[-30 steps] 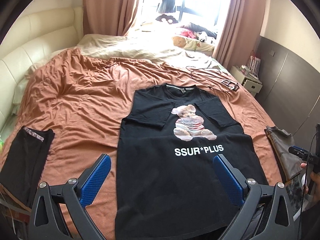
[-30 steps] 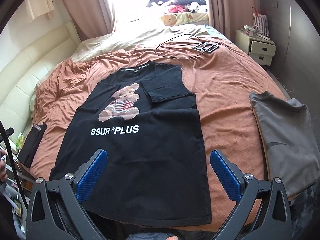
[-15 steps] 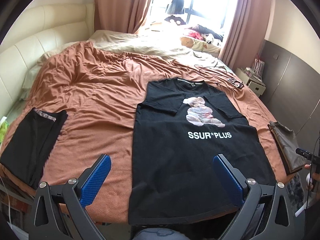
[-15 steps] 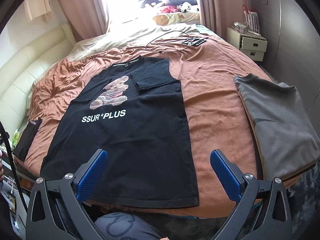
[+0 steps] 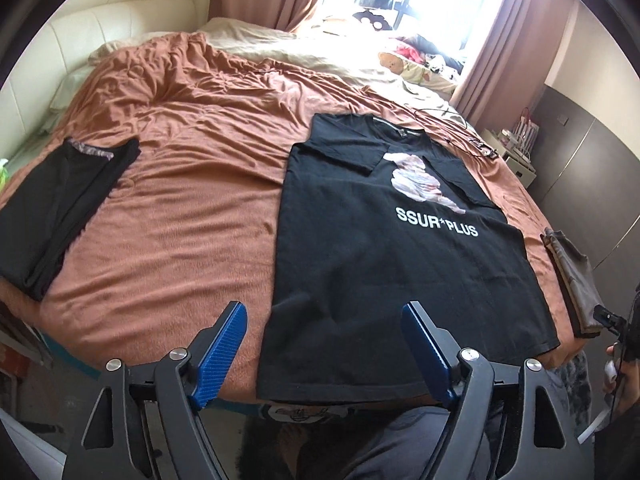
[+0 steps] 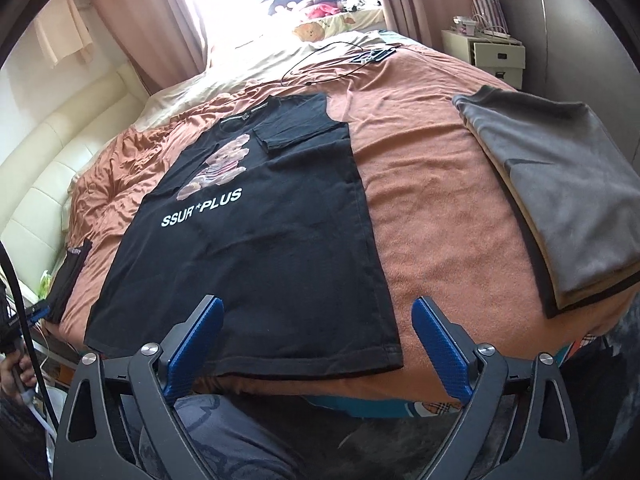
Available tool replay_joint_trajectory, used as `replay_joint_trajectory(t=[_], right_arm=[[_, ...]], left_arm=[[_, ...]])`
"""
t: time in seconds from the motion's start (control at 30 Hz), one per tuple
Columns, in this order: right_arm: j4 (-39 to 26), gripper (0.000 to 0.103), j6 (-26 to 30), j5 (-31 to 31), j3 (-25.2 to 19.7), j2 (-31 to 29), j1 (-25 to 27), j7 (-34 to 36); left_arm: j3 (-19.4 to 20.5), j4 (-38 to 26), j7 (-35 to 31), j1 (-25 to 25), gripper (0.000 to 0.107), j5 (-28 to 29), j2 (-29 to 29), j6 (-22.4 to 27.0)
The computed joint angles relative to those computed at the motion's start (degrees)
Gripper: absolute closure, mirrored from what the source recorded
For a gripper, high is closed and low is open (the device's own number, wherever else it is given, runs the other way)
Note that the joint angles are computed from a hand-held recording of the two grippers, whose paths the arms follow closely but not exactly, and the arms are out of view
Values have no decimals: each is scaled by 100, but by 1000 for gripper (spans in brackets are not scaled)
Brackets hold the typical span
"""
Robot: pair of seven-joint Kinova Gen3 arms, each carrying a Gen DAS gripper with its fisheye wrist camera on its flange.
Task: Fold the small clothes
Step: 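Move both tools down to the hem of the t-shirt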
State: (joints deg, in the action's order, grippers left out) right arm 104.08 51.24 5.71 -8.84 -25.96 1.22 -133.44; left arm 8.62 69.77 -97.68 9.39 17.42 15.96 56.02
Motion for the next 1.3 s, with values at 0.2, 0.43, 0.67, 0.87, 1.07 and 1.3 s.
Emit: replay_joint_trajectory(t=[0.2, 0.43, 0.67, 0.87, 1.07, 1.3], right_arm=[[605, 26, -577, -316, 337, -111, -73, 40], [1372, 36, -1387, -789, 815, -307, -187, 302], [2143, 40, -2291, -1283, 1297, -443, -364, 668], [2434, 41, -2791, -1713, 1707, -334, -682, 1059], [2868, 41, -3589, -2240, 2544, -444, -1522, 1480], [3208, 46, -4174, -2428, 3086, -552, -2304, 1531]], left_arm=[[-21, 630, -166, -343, 43, 467, 12, -183], [-15, 993, -294, -651, 53, 907, 168, -299], [73, 1186, -582, -789, 64, 1251, 308, -368], [82, 1240, -522, -800, 65, 1354, 467, -426], [171, 1399, -588, -1057, 65, 1891, 522, -409], [230, 1657, -805, -1251, 65, 2455, 474, -331]])
